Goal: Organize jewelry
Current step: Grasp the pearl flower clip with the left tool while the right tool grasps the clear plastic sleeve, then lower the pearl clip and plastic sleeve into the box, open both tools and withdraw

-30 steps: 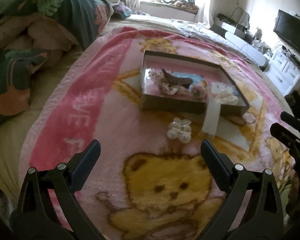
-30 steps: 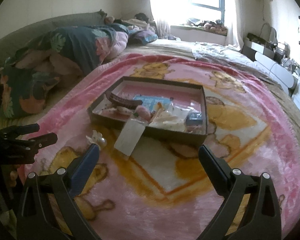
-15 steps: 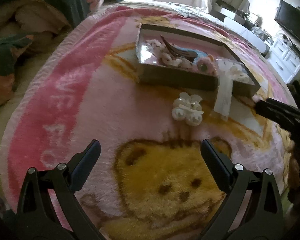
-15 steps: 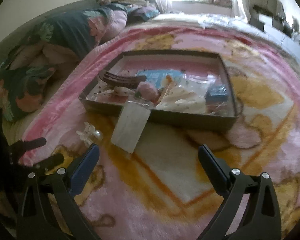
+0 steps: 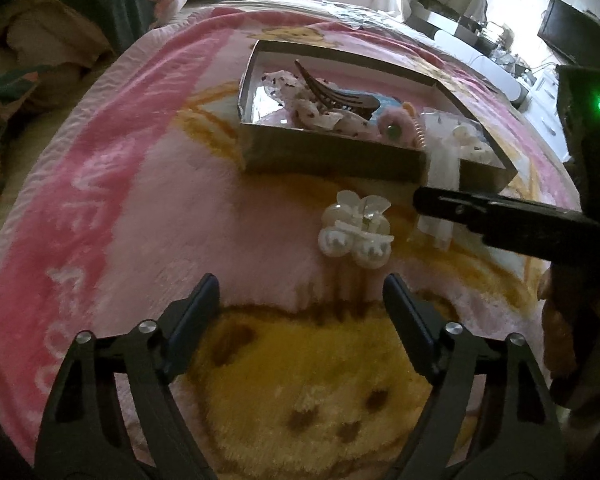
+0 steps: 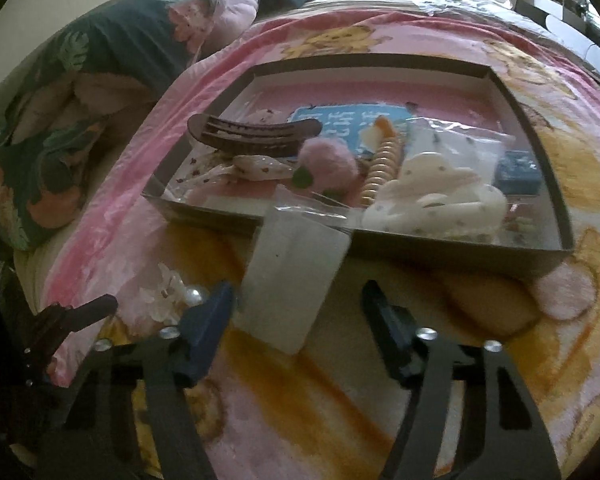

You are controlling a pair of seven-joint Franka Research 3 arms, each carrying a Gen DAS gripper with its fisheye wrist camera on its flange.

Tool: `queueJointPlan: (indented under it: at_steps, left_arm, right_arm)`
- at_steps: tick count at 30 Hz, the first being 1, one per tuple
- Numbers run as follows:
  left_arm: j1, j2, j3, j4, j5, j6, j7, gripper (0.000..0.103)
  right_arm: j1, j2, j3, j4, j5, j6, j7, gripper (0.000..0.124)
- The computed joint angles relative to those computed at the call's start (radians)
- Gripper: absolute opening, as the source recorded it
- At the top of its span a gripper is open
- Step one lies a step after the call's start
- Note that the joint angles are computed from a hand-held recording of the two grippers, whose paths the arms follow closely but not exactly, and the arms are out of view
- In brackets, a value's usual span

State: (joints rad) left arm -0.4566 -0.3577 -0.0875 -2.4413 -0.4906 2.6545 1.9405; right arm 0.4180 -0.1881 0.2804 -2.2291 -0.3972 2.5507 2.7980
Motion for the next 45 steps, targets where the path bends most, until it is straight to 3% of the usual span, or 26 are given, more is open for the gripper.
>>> queueJointPlan:
  at_steps: [3, 12, 17, 33, 45]
  left_arm:
    - [-0.006, 0.017, -0.002, 0.015, -0.009, 0.000, 0.010, 0.067]
    - [-0.010, 0.071, -0.033, 0.063, -0.010, 0.009, 0.022, 0.057]
    - [-0.005, 0.103, -0.058, 0.094, 0.001, 0.010, 0.014, 0.038]
    - [-0.037, 0.061, -0.075, 0.144, 0.014, -0.005, 0.003, 0.037]
    - [-0.047, 0.075, -0.079, 0.223, 0.039, 0.013, -0.038, 0.037]
  right_arm:
    - [0.002, 0.001, 0.000, -0.006, -0.007, 0.030, -0.009, 0.040]
    - [-0.016, -0.075, 0.020, -0.064, -0.032, 0.038, 0.028, 0.036]
    - [-0.046, -0.155, 0.043, -0.124, -0.008, 0.051, 0.055, 0.032]
    - [-0.150, -0.367, 0.143, -0.196, 0.046, -0.021, 0.039, 0.030]
    - [-0.203, -0.461, 0.172, -0.198, 0.036, -0.060, 0.016, 0.029]
